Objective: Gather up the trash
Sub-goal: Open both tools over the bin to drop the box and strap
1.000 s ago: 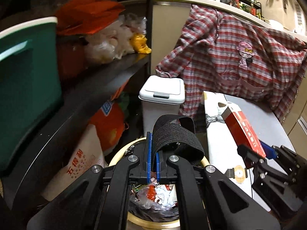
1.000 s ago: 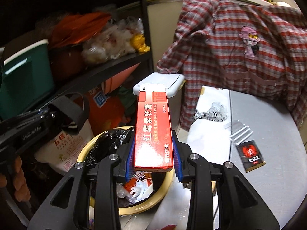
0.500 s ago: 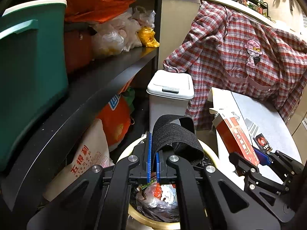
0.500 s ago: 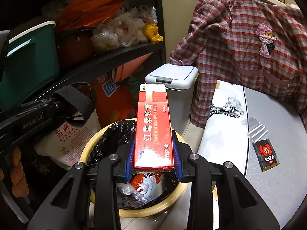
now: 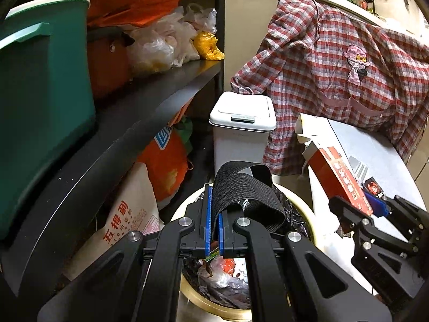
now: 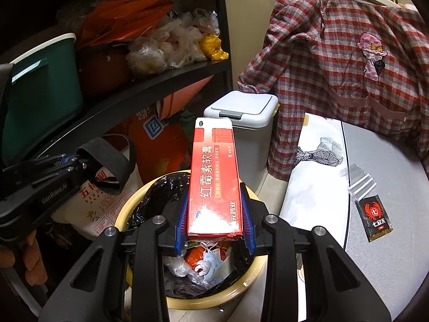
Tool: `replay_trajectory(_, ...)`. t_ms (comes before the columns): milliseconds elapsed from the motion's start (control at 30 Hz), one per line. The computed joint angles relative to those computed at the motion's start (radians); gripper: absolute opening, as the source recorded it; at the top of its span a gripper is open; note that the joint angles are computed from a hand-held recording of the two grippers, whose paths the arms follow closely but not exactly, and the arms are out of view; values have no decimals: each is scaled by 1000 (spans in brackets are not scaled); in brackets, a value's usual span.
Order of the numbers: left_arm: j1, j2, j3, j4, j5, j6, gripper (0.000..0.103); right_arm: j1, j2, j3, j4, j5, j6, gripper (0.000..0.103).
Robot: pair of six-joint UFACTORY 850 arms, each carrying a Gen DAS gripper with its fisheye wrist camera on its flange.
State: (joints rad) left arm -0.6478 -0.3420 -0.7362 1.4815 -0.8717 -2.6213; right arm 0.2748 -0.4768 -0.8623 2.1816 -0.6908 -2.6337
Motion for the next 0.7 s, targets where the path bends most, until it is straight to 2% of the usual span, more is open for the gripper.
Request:
replay_trajectory(100, 4, -2, -1, -4, 8, 8, 7, -3, 2, -1, -4, -5, 9, 35)
replay_trajectory(167, 2, -9, -9, -44, -5, 26, 36, -7, 4, -1, -13, -11, 29, 38)
replay_trajectory(200, 1, -12, -12, -65, -16, 35, 67, -12, 3, -6, -44, -19, 64, 48)
replay_trajectory(233, -3, -17, -18, -93, -43, 44, 84, -18, 2, -7, -61, -28, 81, 55)
replay_trajectory(300, -11, -23, -24, -121, -83, 54, 87, -20, 6, -2, -52, -41, 75, 58)
replay_trajectory(700, -11, -14, -37, -112, -77, 36, 90, -49, 22, 11, -18, -33, 43, 62)
